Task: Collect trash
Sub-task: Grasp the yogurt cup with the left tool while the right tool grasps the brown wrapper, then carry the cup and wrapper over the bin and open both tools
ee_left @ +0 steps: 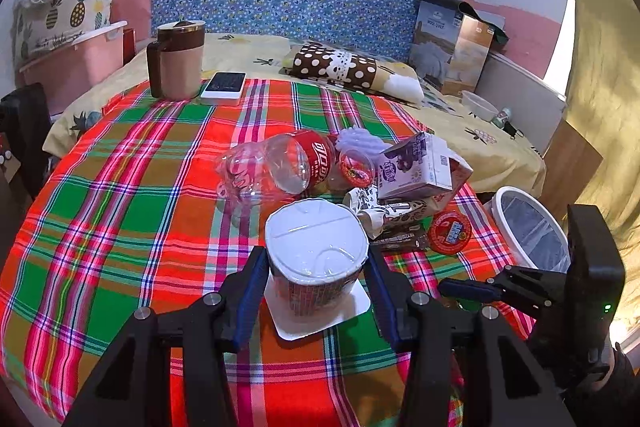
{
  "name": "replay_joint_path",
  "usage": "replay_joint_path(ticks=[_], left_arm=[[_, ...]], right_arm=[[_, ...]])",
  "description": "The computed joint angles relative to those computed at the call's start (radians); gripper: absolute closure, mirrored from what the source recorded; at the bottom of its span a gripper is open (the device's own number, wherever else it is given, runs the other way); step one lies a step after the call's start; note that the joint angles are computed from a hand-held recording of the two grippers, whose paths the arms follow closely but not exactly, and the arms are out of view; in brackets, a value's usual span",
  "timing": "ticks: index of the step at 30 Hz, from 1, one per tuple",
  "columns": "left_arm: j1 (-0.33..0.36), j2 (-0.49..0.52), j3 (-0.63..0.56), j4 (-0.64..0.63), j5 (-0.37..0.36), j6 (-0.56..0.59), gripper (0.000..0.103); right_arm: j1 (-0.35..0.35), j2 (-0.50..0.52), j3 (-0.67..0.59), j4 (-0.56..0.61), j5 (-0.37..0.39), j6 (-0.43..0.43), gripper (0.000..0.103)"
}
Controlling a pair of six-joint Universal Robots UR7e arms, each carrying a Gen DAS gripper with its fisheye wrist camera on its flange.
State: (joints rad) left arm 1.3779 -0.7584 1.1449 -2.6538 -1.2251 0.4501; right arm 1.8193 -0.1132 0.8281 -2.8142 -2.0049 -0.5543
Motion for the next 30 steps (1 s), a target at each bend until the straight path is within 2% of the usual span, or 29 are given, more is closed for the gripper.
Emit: replay_joint_path(ticks=[3, 4, 14, 30], left_arm=[[0.002, 0.007, -0.009, 0.014, -0.005, -0.001, 0.054], [0.001, 0.008, -0.011, 0.018, -0.008, -0.001, 0.054], [-0.013, 0.002, 0.016, 0.031, -0.034, 0.018, 0.054], [-0.057, 0.015, 0.056, 0.058, -0.102, 0.069, 0.054]], right_arm=[[0.003, -0.007, 0.022, -0.028, -0.007, 0.022, 0.082], [0.004, -0.010, 0.031, -0.039, -0.008, 0.030, 0.083], [0.007, -0.069, 0.168, -0.225, -0.033, 0.127, 0.083], [0.000, -0.115, 0.255, -0.407, -0.114, 0.198, 0.083]])
